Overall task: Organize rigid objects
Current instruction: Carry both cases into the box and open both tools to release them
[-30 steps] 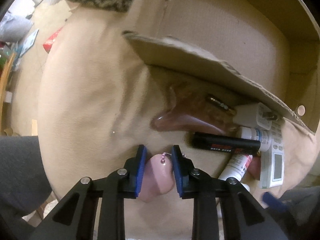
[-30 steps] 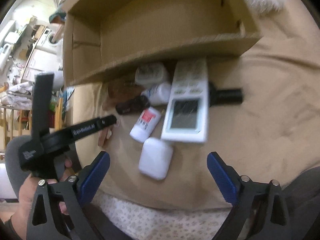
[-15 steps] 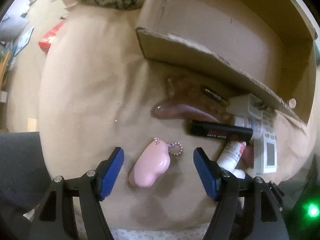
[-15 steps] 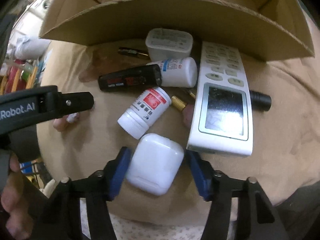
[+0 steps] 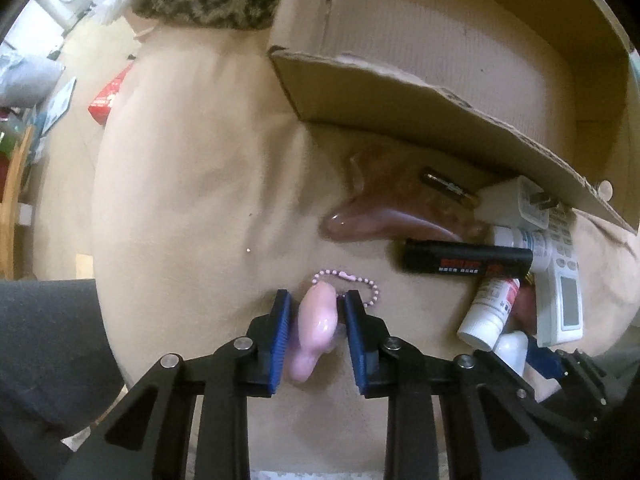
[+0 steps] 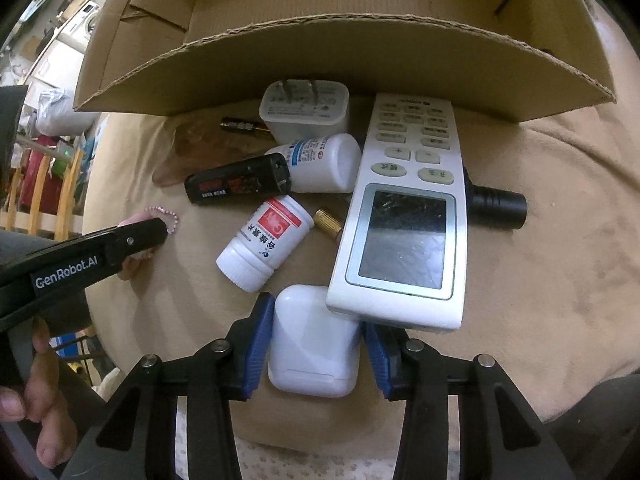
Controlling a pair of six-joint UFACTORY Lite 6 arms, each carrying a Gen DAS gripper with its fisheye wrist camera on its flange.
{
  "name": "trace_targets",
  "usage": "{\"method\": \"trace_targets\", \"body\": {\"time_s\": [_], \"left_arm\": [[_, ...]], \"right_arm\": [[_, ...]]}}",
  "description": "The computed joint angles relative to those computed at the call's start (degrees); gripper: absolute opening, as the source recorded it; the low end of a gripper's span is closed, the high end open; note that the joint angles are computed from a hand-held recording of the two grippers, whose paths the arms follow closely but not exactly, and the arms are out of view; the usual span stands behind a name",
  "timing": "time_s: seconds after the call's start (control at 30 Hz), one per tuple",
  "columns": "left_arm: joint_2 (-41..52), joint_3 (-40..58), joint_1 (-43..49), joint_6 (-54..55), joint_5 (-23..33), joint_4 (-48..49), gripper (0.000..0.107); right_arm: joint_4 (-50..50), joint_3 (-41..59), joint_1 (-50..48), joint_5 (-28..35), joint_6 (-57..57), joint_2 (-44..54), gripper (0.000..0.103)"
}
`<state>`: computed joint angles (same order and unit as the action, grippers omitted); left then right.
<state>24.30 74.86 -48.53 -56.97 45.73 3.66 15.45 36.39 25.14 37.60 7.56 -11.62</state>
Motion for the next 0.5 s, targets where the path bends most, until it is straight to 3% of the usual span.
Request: {"method": "trace_targets", "body": {"time_s": [0.2, 0.5], "left_arm": [[-5.27, -3.74, -1.34, -1.10, -0.65, -0.48, 0.021], [-10.89, -0.96, -2.50, -6.71, 2.89, 2.76, 0.021]], "right_arm": [[5.56, -2.56, 0.00, 2.79, -3.39, -6.34, 0.045], [5.71, -0.27, -3.56, 8.23, -4.95, -17.08, 0.045]]}}
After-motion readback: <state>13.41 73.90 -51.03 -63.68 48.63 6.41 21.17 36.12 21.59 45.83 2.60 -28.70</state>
